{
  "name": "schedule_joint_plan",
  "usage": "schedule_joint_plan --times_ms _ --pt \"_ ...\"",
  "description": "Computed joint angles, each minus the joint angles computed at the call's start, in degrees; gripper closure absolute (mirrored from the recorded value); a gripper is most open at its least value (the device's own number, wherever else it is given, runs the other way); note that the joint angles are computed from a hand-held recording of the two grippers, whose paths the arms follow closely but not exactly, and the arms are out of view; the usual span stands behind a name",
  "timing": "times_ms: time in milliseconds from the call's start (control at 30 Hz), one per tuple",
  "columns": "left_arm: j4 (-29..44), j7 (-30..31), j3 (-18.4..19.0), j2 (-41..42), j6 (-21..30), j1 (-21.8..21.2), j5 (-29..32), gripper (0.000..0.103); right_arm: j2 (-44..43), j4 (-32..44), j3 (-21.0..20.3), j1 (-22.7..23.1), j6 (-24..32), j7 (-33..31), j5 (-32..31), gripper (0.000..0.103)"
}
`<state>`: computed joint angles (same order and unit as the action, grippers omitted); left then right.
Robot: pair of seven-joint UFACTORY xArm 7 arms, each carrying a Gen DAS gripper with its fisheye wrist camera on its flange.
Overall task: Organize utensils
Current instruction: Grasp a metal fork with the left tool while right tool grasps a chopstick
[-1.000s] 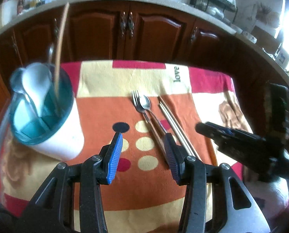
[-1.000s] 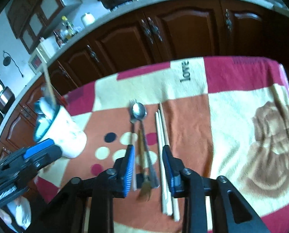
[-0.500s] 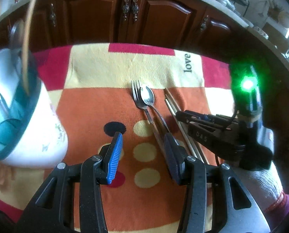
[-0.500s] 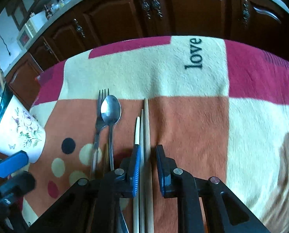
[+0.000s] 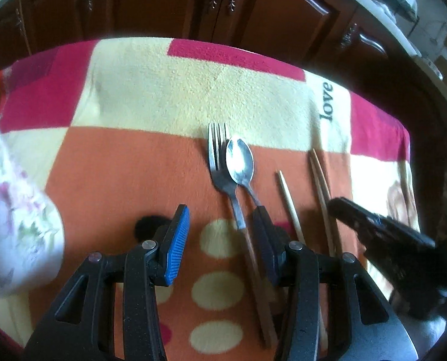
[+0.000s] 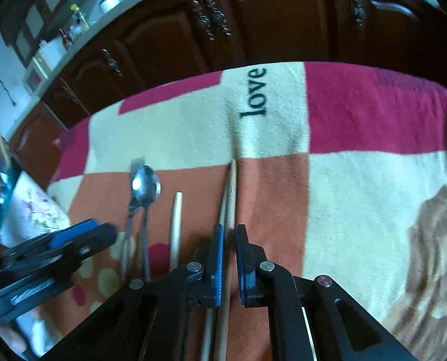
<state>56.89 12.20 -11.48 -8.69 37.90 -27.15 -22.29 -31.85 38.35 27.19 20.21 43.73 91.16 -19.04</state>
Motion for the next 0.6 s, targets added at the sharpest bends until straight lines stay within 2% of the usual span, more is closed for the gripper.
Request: schedule_joint_plan --times_ms 67,133,200,300,367,600 --pt "0.9 -1.4 -0.5 1.4 -0.2 0.2 1.9 0.061 -0.5 -0.6 -0.1 -0.4 -2.0 0.2 -0.9 0.096" --pt "1.8 -2.0 -0.7 2.7 0.3 0.2 2.8 0.071 0.0 -0.6 -0.4 -0.6 -3.5 -0.7 -1.2 0.096" --pt "1.8 -1.4 -0.8 3.1 -0.7 0.2 2.9 0.075 1.5 0.4 -0.7 -0.7 -3.0 -2.0 -1.0 0.096" --pt "2.3 2.8 -0.3 3.5 0.6 -0.2 -1.1 0.094 2.8 1.1 -1.4 -1.0 -2.3 -3.7 -1.1 0.096" --pt "2.3 3.8 -0.5 3.4 0.9 -0.2 -1.4 0.095 3.6 1.4 -2.2 -0.8 -1.1 -4.3 -0.3 0.096" --pt "-1.7 10.9 1.9 -2.1 6.2 0.5 -6.6 0.097 -1.0 -2.3 -1.8 0.1 -4.0 -0.7 1.3 0.098"
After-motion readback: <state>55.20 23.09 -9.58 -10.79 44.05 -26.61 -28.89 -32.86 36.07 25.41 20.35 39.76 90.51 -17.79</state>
